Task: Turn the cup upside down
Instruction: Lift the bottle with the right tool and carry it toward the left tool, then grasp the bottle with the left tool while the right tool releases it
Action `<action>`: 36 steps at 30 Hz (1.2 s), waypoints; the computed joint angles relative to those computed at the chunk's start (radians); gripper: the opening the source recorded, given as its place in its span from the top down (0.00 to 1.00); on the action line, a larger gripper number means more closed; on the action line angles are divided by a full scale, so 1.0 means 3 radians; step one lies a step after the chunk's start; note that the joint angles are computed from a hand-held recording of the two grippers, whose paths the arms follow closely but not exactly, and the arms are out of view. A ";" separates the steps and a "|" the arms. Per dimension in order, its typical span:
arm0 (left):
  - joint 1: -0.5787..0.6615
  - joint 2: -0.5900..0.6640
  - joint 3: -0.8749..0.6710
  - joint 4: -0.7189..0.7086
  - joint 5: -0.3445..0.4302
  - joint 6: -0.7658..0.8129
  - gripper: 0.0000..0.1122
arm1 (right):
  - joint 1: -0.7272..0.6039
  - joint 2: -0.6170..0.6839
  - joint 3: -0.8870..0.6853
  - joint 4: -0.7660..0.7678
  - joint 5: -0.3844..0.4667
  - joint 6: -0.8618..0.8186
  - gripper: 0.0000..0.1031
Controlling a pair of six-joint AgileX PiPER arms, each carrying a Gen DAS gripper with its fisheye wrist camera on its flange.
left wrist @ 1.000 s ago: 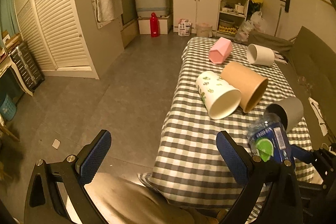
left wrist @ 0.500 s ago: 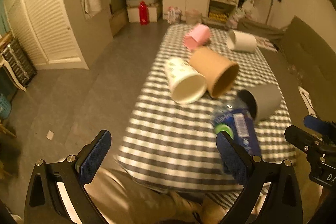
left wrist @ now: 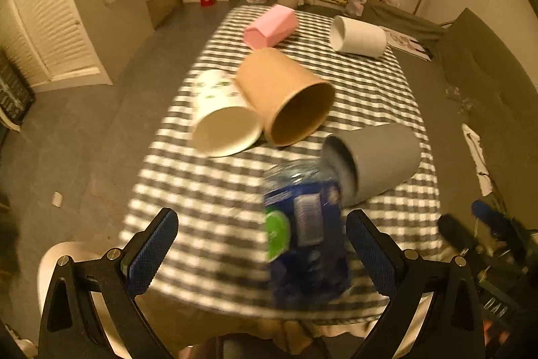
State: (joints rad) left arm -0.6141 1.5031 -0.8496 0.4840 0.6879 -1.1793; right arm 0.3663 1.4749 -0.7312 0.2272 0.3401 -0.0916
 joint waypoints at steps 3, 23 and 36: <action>0.0145 0.0290 -0.0222 -0.0301 -0.0063 0.0444 0.08 | -0.0095 0.0127 -0.0029 0.0275 -0.0028 -0.0323 0.18; 0.0558 0.0891 -0.0575 -0.1751 -0.0149 0.2270 0.33 | -0.0287 0.0649 -0.0277 0.0979 -0.0086 -0.1062 0.18; -0.0170 0.0422 0.0274 0.2303 -0.0209 -0.1712 0.33 | 0.0047 0.0454 -0.0150 -0.0088 -0.0208 0.0135 0.18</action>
